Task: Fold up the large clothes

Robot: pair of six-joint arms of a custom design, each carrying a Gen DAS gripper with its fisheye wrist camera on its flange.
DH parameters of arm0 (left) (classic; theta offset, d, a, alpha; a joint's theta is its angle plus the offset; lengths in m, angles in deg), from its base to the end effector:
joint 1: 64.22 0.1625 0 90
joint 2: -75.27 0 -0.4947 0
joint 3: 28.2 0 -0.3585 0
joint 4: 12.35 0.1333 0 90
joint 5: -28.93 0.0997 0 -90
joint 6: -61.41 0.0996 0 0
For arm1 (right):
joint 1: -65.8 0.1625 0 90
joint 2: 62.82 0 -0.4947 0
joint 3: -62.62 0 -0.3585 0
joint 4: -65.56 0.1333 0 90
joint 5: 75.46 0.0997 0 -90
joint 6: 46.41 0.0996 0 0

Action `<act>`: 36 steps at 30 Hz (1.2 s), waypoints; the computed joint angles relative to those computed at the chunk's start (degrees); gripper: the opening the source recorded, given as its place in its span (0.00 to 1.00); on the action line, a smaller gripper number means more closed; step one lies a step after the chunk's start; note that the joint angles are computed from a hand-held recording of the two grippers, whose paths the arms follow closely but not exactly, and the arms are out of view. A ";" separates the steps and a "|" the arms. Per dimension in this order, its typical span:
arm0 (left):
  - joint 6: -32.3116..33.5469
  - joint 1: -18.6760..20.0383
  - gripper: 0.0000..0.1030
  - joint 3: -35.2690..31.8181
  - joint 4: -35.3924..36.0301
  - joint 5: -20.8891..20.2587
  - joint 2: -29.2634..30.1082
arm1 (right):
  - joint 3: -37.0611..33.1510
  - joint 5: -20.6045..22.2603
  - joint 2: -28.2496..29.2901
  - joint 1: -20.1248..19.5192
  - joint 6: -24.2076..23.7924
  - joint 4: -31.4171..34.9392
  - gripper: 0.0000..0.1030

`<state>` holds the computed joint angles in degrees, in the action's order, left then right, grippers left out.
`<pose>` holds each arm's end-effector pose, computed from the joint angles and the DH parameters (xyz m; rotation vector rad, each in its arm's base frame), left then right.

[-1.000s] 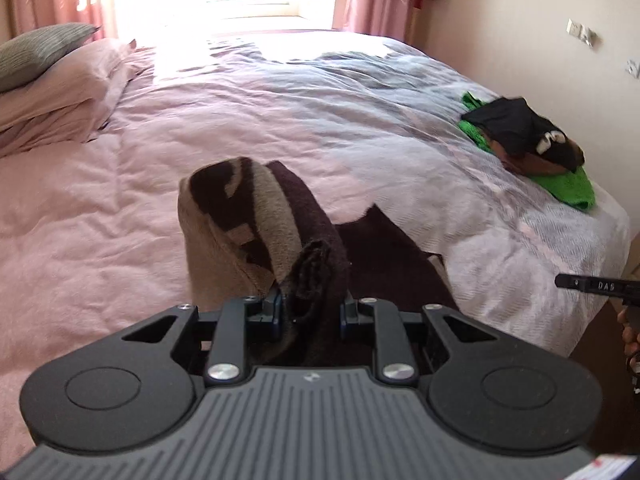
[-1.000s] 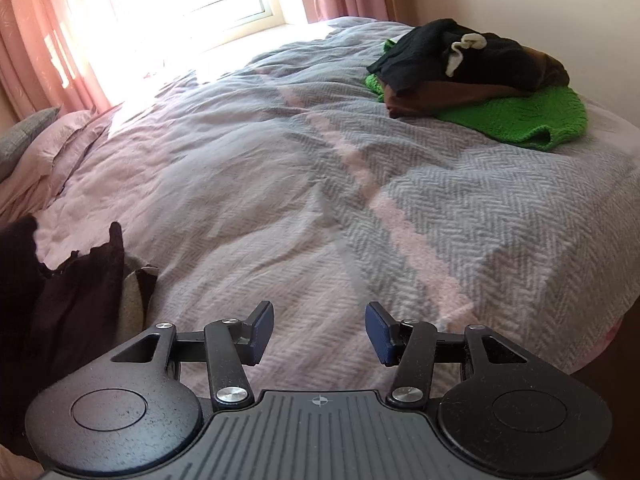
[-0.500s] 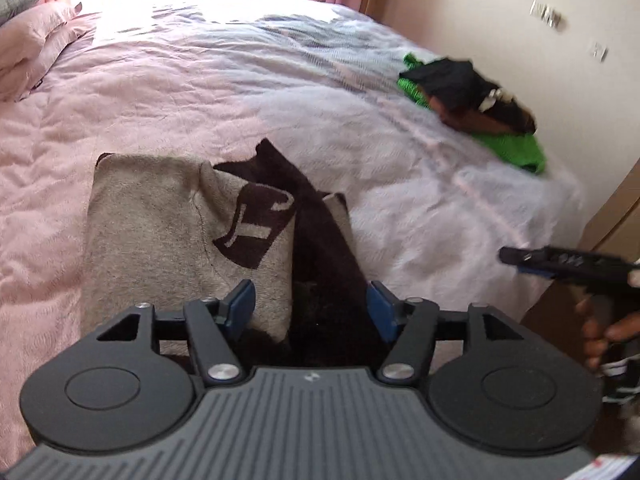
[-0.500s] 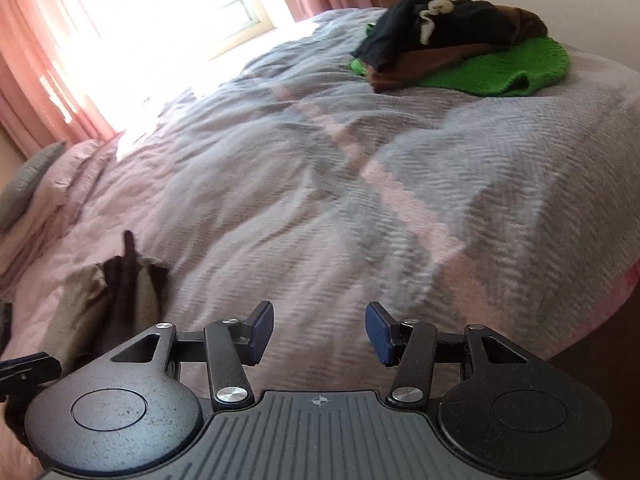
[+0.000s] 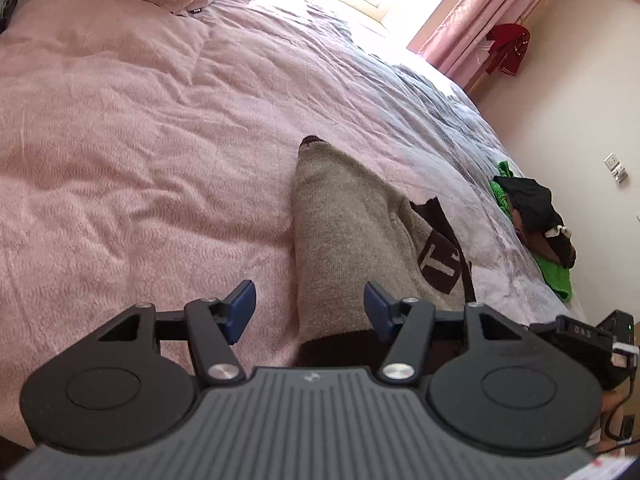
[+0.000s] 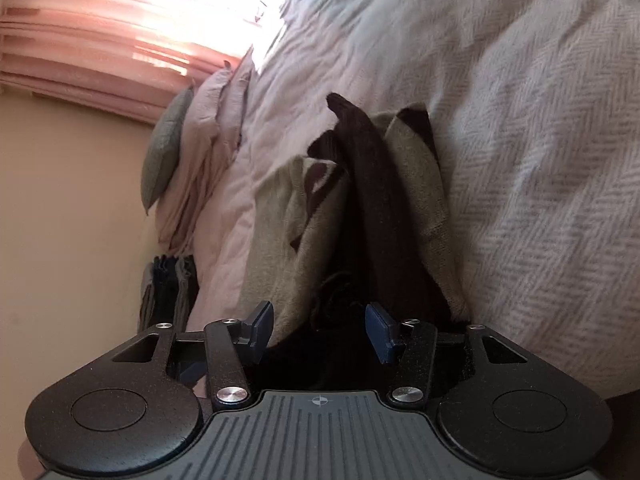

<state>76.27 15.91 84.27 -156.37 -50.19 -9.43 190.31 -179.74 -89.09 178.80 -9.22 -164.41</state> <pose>0.0649 -0.5143 0.4444 0.5509 2.8096 -0.6549 0.2997 -0.4277 0.0167 0.4726 2.7935 -1.0342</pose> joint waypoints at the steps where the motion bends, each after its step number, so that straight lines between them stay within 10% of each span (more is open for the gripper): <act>1: 1.05 0.12 0.53 0.70 -0.84 0.20 0.12 | -1.25 -1.37 0.02 -0.10 0.25 1.99 0.47; 11: 2.05 2.30 0.53 1.35 -0.93 -2.03 0.98 | -6.90 0.83 1.55 -2.35 -2.55 6.16 0.53; 16: 2.05 2.46 0.53 1.56 -2.35 -1.78 1.48 | -7.39 2.59 2.21 -2.13 -6.71 6.65 0.19; 25: 6.08 0.61 0.52 2.40 -4.29 -1.99 1.11 | -8.45 -11.67 1.66 5.88 -28.22 -0.65 0.15; 30: 8.57 -0.19 0.47 3.80 -4.65 -3.41 1.64 | -2.77 -17.98 2.62 6.16 -25.68 -6.71 0.15; 36: 10.42 -1.65 0.42 5.99 -6.50 -0.46 2.37 | 1.30 -12.23 5.88 1.02 -19.02 -12.33 0.27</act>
<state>86.68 14.26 90.26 -162.87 -50.65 -7.06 191.60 -191.97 -83.22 179.83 -28.23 -176.74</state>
